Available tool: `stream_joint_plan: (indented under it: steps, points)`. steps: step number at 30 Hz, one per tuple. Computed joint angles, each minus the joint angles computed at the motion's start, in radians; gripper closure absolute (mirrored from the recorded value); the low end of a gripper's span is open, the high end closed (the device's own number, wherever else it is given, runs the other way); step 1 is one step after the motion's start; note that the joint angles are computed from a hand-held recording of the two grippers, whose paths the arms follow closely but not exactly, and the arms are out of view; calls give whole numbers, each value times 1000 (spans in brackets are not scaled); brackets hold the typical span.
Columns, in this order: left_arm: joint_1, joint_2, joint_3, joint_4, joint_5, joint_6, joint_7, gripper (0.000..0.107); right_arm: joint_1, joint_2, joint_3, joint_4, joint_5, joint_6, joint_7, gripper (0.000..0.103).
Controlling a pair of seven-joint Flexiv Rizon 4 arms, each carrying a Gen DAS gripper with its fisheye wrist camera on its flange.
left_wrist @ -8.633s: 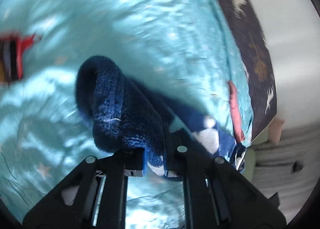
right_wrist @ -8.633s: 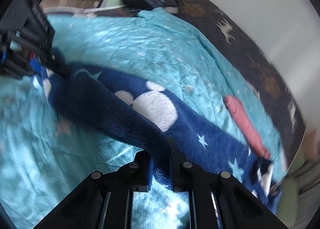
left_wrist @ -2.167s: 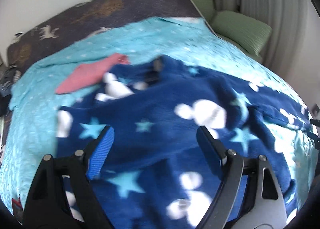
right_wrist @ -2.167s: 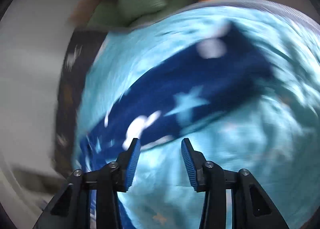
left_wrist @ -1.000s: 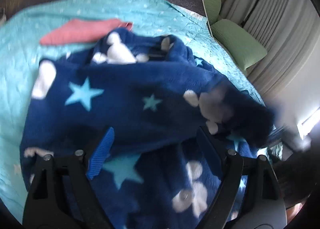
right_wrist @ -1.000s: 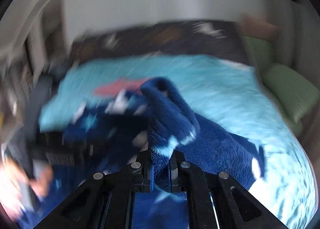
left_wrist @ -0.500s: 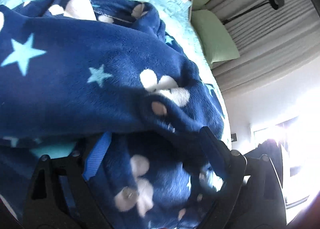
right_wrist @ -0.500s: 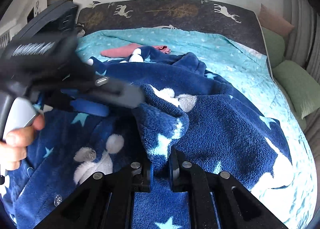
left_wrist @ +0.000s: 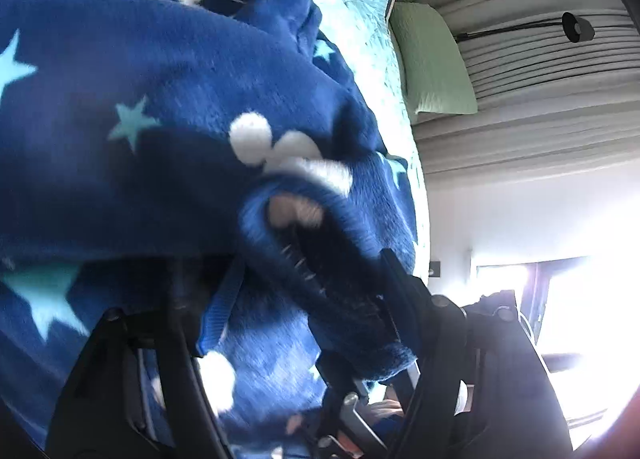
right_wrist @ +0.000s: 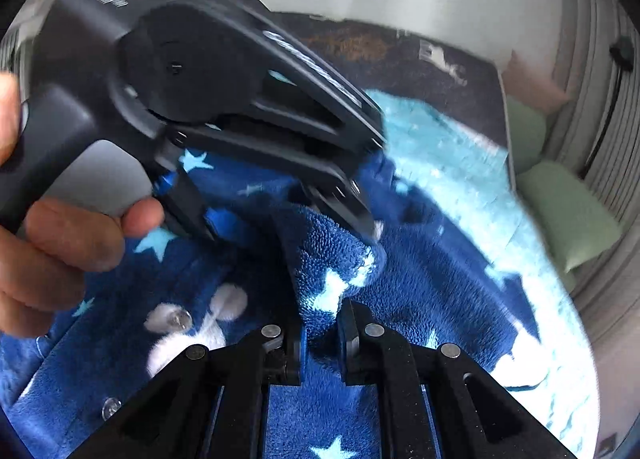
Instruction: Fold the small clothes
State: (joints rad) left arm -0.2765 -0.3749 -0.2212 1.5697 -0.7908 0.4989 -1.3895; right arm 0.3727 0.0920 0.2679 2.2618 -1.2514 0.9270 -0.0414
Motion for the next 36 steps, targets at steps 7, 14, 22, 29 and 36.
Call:
stream_joint_plan:
  steps: [7, 14, 22, 29, 36]
  points:
    - [-12, 8, 0, -32, 36, 1, -1, 41, 23, 3, 19, -19, -69, -72, 46, 93]
    - [-42, -5, 6, -107, 160, -9, 24, 91, 59, -2, 36, -29, -79, -157, 28, 93]
    - [-44, 21, 31, -123, 259, 77, 58, 95, 48, 20, 9, -4, -78, -69, 41, 51]
    - [-2, 29, 53, -182, 291, 112, 58, 94, -15, 139, 49, 91, 41, -262, 109, 22]
    - [10, 13, 74, -265, 377, 122, 29, 94, -106, 168, -37, 162, 277, 4, 148, 22]
